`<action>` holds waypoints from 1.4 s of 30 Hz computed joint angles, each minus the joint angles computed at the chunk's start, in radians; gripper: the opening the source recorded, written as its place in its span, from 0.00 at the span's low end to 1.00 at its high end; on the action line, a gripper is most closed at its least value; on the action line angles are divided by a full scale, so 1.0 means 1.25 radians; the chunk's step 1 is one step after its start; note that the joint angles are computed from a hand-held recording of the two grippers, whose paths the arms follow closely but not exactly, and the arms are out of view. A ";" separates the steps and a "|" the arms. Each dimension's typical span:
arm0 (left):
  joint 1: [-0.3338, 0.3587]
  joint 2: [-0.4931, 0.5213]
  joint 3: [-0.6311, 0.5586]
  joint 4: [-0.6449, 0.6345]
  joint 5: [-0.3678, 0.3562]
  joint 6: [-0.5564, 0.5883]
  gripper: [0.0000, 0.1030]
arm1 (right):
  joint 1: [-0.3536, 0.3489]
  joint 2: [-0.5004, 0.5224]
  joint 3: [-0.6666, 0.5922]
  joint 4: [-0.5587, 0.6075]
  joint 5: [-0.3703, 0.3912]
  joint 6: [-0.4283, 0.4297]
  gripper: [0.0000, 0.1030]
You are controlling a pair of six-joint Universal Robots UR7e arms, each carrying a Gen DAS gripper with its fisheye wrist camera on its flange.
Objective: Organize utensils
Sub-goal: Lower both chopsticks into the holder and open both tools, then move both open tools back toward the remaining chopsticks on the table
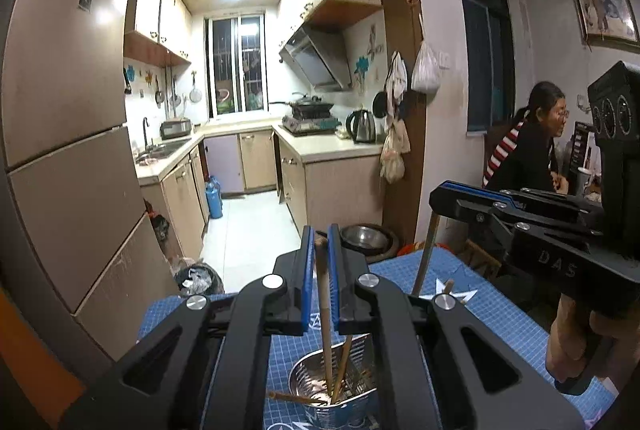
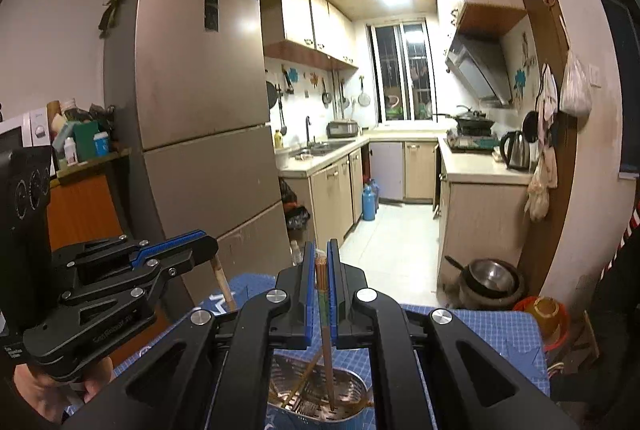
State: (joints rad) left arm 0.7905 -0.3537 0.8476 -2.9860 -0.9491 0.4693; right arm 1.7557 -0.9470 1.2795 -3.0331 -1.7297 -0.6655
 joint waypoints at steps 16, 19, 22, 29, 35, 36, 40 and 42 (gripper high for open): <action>0.004 -0.019 0.053 -0.025 0.013 -0.004 0.48 | -0.020 -0.013 0.051 0.003 -0.004 -0.011 0.21; 0.001 -0.026 0.066 -0.031 0.014 -0.013 0.49 | -0.019 -0.027 0.071 -0.013 -0.006 -0.012 0.28; -0.007 -0.046 0.101 -0.049 0.014 -0.018 0.49 | -0.018 -0.049 0.100 -0.030 -0.006 -0.010 0.32; -0.050 -0.166 0.340 -0.177 0.010 -0.012 0.56 | -0.002 -0.170 0.269 -0.124 0.001 -0.028 0.35; -0.086 -0.306 0.657 -0.276 0.026 -0.041 0.59 | 0.013 -0.343 0.542 -0.278 0.001 -0.073 0.50; -0.089 -0.321 0.694 -0.275 0.031 -0.053 0.59 | 0.011 -0.376 0.598 -0.303 0.004 -0.081 0.50; -0.096 -0.372 0.858 -0.229 0.050 -0.142 0.59 | -0.003 -0.467 0.772 -0.398 -0.013 -0.101 0.52; -0.090 -0.381 0.904 -0.204 0.047 -0.177 0.59 | -0.012 -0.496 0.849 -0.445 -0.024 -0.105 0.52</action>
State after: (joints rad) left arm 0.6785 -0.8302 1.9772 -3.2411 -0.8906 0.2483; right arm 1.7406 -1.5671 2.3406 -3.5891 -1.7599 -0.7970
